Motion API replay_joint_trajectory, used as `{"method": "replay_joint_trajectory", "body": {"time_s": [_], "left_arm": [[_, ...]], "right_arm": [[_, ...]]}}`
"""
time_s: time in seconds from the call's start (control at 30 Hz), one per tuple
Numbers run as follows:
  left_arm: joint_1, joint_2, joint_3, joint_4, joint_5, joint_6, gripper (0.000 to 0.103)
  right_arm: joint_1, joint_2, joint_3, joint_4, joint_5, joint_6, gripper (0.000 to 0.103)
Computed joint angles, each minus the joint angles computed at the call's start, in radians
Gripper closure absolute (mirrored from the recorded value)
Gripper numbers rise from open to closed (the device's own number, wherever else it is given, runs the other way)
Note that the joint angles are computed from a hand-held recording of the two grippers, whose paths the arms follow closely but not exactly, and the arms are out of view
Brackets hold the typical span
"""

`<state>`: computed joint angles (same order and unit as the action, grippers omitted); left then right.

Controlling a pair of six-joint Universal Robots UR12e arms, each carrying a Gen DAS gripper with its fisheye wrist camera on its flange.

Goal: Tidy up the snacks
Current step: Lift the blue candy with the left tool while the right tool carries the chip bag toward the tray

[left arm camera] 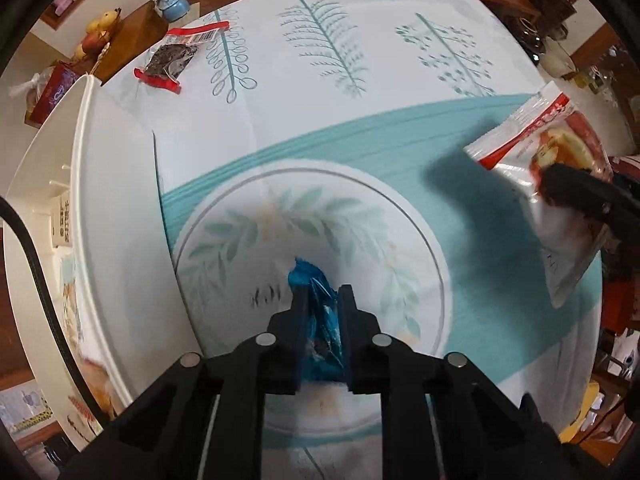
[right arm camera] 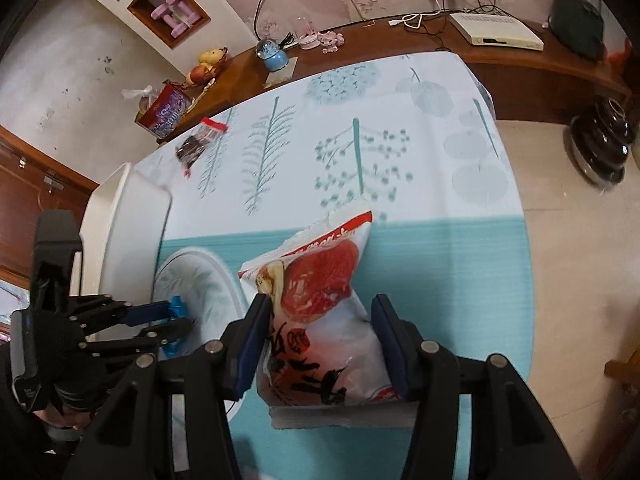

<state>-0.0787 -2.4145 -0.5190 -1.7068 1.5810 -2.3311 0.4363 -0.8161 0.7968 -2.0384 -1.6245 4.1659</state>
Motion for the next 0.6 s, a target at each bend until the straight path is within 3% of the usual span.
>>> {"method": "replay_joint_trajectory", "body": {"time_s": [0.07,0.23,0.4,0.53,0.6], "left_arm": [[0.006,0.019,-0.020,-0.010,-0.012,0.014,0.098],[0.025,0.053,-0.045,-0.033,-0.040,0.022,0.098],[0.057,0.013,0.075,-0.173,-0.128,0.003,0.098],[0.076,0.012,0.104,-0.228,-0.169,-0.002,0.098],[0.078,-0.027,0.182,-0.278,-0.182,0.014,0.097]], "right_arm": [[0.013,0.002,-0.014,0.018,-0.014,-0.006,0.051],[0.037,-0.002,-0.020,0.014,-0.030,0.022,0.051],[0.063,-0.006,-0.021,-0.004,-0.068,0.064,0.051],[0.085,-0.006,-0.024,-0.018,-0.115,0.107,0.051],[0.097,-0.006,-0.025,-0.021,-0.138,0.141,0.051]]}}
